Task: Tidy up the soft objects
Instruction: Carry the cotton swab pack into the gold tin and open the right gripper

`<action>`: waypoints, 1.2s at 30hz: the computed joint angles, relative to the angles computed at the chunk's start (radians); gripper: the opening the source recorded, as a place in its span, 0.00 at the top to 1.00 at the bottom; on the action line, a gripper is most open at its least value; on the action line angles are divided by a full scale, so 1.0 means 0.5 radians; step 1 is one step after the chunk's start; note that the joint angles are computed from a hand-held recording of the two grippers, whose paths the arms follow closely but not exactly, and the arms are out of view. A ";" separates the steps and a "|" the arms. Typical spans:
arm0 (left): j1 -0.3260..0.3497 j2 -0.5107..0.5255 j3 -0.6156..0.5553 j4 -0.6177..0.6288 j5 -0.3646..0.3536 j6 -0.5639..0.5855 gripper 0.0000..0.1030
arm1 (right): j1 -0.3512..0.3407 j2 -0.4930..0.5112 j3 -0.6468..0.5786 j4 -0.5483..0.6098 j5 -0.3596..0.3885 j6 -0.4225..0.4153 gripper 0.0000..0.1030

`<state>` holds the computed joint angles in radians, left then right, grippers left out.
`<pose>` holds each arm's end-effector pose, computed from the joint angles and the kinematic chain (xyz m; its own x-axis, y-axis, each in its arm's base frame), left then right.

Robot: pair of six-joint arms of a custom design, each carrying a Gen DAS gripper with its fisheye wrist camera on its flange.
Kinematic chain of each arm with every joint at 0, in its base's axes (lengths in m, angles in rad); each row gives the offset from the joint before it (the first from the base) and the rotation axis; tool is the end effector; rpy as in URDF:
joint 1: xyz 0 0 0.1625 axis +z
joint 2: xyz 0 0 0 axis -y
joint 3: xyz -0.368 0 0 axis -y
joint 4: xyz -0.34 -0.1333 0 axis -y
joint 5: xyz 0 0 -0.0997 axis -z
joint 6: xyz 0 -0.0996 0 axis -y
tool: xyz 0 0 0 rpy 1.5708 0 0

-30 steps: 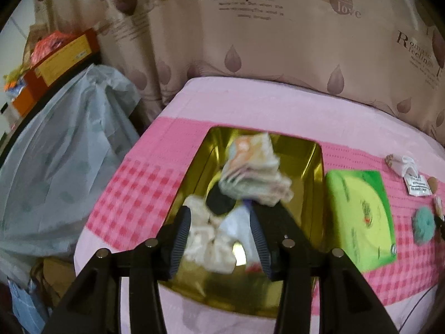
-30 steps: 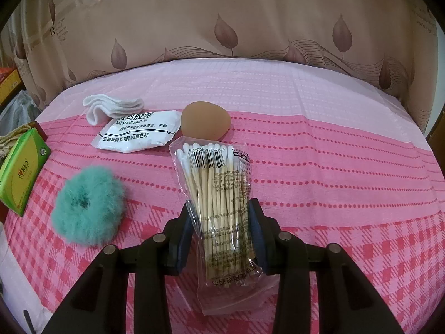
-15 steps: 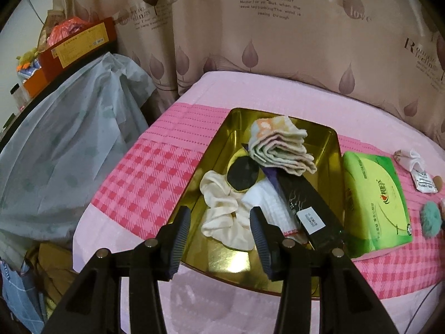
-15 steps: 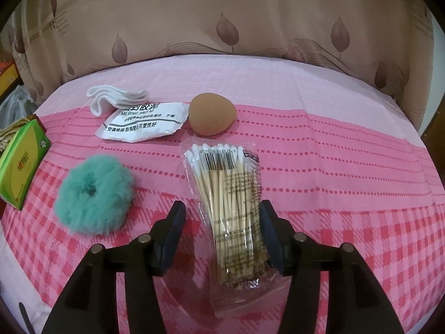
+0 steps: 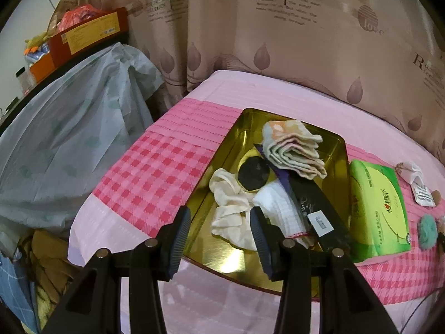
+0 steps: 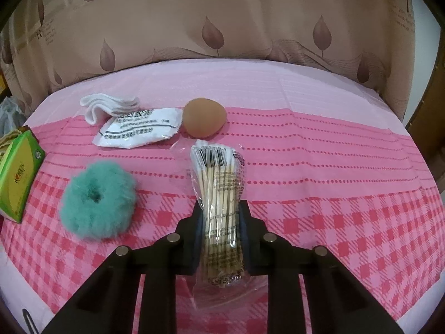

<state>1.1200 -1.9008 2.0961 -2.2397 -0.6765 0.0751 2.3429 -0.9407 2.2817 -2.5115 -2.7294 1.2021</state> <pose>0.0455 -0.3903 0.4346 -0.6874 0.0129 -0.7262 0.4405 0.8023 -0.4027 0.2886 -0.2361 0.0532 -0.6130 0.4225 0.6676 -0.1962 0.7371 -0.6467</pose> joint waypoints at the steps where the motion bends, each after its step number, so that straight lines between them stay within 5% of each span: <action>1: 0.003 0.000 -0.003 0.005 0.002 -0.008 0.56 | 0.011 0.003 -0.021 0.034 -0.005 0.020 0.80; 6: 0.003 -0.008 0.003 -0.029 0.045 -0.034 0.56 | 0.103 0.039 -0.145 0.044 -0.022 -0.031 0.80; 15: 0.023 -0.008 -0.006 -0.086 0.093 -0.078 0.56 | 0.237 0.402 -0.614 -0.417 0.066 -0.726 0.80; 23: 0.057 0.016 -0.038 -0.095 0.093 -0.109 0.56 | 0.253 0.864 -1.241 -0.671 0.367 -1.391 0.80; 36: 0.141 0.059 -0.120 -0.129 0.132 -0.219 0.56 | 0.240 1.485 -2.163 -0.493 0.902 -1.810 0.80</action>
